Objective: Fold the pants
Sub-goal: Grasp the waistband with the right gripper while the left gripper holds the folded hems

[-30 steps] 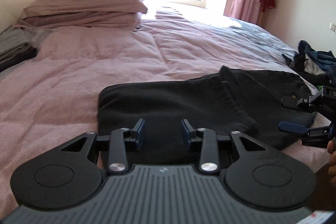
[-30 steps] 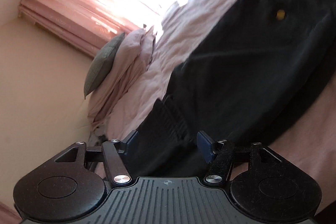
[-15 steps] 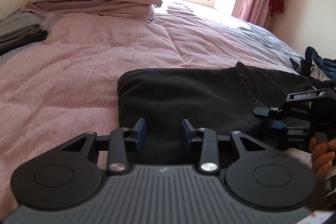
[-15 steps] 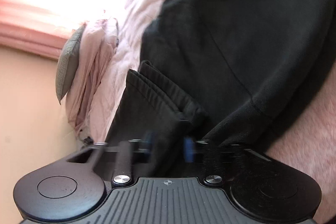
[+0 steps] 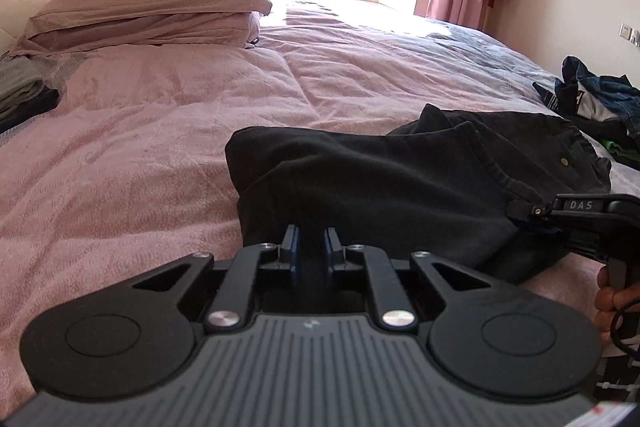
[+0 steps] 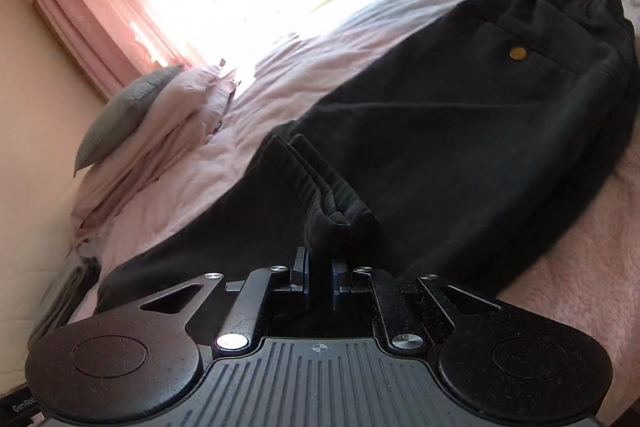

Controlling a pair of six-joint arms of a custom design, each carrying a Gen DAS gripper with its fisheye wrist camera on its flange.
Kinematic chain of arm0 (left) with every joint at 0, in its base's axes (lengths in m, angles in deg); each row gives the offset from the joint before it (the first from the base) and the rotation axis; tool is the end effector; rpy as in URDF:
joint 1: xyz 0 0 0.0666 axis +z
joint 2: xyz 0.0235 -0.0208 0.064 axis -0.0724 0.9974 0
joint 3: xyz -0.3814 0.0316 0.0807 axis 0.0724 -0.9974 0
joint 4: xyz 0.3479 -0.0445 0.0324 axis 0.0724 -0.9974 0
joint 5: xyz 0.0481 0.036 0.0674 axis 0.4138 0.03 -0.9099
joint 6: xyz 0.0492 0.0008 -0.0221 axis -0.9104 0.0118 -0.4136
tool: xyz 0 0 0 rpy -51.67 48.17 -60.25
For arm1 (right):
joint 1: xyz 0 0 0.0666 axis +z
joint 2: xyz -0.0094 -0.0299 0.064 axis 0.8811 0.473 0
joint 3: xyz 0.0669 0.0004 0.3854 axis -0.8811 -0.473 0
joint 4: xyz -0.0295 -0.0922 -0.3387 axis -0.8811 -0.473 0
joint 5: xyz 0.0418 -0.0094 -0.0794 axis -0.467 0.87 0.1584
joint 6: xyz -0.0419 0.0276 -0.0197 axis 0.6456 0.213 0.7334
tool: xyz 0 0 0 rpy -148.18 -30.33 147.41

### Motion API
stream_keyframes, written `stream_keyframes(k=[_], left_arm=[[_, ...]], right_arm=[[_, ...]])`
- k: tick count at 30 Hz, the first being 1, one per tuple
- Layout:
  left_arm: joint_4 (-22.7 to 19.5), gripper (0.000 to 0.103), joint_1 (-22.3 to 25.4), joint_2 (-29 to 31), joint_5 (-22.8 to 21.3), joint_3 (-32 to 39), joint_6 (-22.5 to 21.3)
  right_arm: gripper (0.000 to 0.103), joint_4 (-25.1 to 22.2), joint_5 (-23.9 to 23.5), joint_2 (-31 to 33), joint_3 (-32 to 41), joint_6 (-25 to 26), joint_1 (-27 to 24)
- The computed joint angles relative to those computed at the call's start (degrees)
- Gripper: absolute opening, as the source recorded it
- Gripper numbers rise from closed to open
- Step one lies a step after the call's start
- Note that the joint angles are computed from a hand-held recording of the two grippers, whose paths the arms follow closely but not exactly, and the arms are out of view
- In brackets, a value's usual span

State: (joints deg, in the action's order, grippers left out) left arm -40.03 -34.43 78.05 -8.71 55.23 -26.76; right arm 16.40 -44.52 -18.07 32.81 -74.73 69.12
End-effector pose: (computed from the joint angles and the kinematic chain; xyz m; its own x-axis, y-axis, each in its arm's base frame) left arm 0.3792 -0.2189 0.3457 -0.6083 0.1478 -0.7798 0.3491 0.9322 -0.0957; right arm 0.3275 0.0433 0.2873 -0.5055 0.5853 -0.6340 0.2124 0.7965 0.5661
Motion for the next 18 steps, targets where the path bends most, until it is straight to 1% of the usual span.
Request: stream_keyframes(k=[1, 2, 3, 6, 7, 8, 9, 10, 11, 12, 13, 14, 15, 16, 17, 18], left_arm=[[-0.19, 0.011, 0.29, -0.25, 0.09, 0.06, 0.41], [-0.33, 0.011, 0.72, -0.54, 0.2, 0.08, 1.06], [-0.5, 0.011, 1.3, -0.84, 0.31, 0.12, 1.83], [-1.22, 0.011, 3.31, -1.42, 1.11, 0.49, 3.67], [-1.36, 0.011, 3.86, -1.65, 1.11, 0.61, 4.39], [-1.24, 0.011, 4.42, -1.92, 1.35, 0.57, 4.99], [-1.25, 0.011, 4.98, -2.19, 1.84, 0.66, 5.6], [-1.24, 0.011, 5.36, -2.37, 2.21, 0.75, 6.05], [-1.31, 0.011, 5.54, -2.4, 2.42, 0.91, 6.34], [-1.47, 0.011, 5.58, -2.23, 2.47, 1.14, 6.28], [-1.85, 0.011, 5.44, -1.91, 2.26, 1.56, 5.93], [-2.04, 0.011, 5.24, -1.47, 2.16, 1.94, 5.6], [-2.37, 0.011, 4.97, -0.93, 2.24, 2.48, 5.36], [-2.85, 0.011, 4.66, -0.46, 2.14, 3.08, 5.06], [-2.55, 0.011, 4.32, -0.27, 2.02, 3.18, 4.32], [-2.12, 0.011, 4.08, -0.1, 2.01, 3.33, 3.63]], right_arm=[[0.006, 1.1, 0.3, -0.96, -0.63, 0.26, 0.15], [0.006, 2.59, 0.2, -1.97, -1.02, 1.6, 0.14], [0.006, 5.14, -0.1, -3.08, -1.66, 4.12, 0.33], [0.006, 7.16, 0.26, -4.5, -1.46, 9.51, 1.31], [0.006, 8.98, -0.4, -3.99, -1.24, 9.94, 1.63], [0.006, 10.64, -0.79, -4.59, -1.11, 10.24, 2.18], [0.006, 13.29, -1.22, -5.49, -1.72, 11.07, 2.51], [0.006, 16.45, -0.5, -6.76, -2.69, 12.49, 3.33], [0.006, 17.55, 0.34, -7.35, -2.97, 13.85, 3.76], [0.006, 15.78, 2.61, -7.27, -2.65, 14.32, 4.19], [0.006, 11.63, 4.3, -5.9, -1.72, 13.72, 3.94], [0.006, 4.71, 3.34, -2.61, 0.51, 12.46, 2.65], [0.005, 0.49, 0.39, 2.68, 2.55, 9.27, 1.1], [0.005, -0.85, -1.64, 4.77, 2.16, 5.73, -0.11], [0.005, 0.69, -2.72, 3.65, 0.32, 4.67, -0.75], [0.005, 1.6, -0.3, 2.79, -0.2, 5.83, 0.45]])
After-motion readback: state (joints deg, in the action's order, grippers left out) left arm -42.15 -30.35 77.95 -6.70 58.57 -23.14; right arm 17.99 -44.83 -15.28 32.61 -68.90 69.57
